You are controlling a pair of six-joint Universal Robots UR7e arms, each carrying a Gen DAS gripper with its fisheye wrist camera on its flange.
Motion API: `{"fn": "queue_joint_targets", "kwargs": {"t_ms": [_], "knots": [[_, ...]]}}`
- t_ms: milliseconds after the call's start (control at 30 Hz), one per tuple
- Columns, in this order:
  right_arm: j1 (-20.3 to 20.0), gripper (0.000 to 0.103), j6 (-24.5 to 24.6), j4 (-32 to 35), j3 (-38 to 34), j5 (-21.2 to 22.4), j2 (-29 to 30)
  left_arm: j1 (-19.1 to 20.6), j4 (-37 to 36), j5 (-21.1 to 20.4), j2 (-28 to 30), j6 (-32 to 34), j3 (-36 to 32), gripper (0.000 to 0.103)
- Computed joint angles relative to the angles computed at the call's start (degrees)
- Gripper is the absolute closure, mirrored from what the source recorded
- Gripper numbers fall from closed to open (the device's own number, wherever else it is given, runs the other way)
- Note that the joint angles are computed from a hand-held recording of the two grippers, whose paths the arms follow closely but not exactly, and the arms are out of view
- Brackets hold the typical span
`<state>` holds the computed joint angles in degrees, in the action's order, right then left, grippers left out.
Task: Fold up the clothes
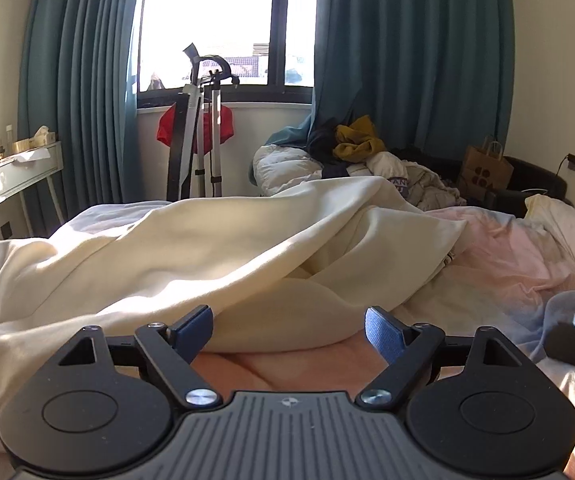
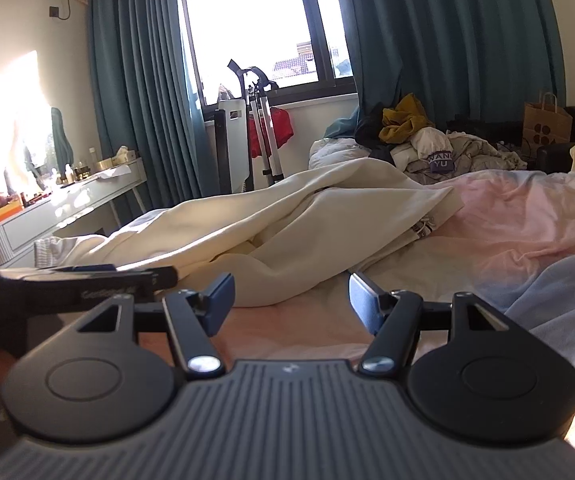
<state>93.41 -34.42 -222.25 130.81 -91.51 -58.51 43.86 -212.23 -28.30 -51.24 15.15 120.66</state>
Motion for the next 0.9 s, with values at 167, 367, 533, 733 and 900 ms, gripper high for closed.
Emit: {"fn": "queue_joint_targets", "kwargs": {"t_ms": [167, 367, 533, 733, 900], "knots": [[-1.0, 0.037, -1.4, 0.2, -0.9, -0.2, 0.9, 5.5, -3.2, -1.9, 10.3, 16.4, -15.4, 0.018], [-3.6, 0.037, 0.5, 6.9, -3.8, -0.1, 1.5, 10.9, -0.3, -1.6, 20.8, 27.6, -33.2, 0.021], [-5.1, 0.037, 2.7, 9.5, -5.8, -0.5, 2.9, 13.7, 6.6, -3.0, 23.0, 25.0, -39.9, 0.063], [-5.3, 0.037, 3.5, 7.9, -6.7, -0.8, 4.1, 10.9, 2.8, -4.9, 19.5, 24.0, -34.4, 0.101], [-4.8, 0.037, 1.2, 2.7, -6.0, -1.1, 4.8, 5.8, -1.9, -4.3, 12.2, 25.1, -24.6, 0.101]]}}
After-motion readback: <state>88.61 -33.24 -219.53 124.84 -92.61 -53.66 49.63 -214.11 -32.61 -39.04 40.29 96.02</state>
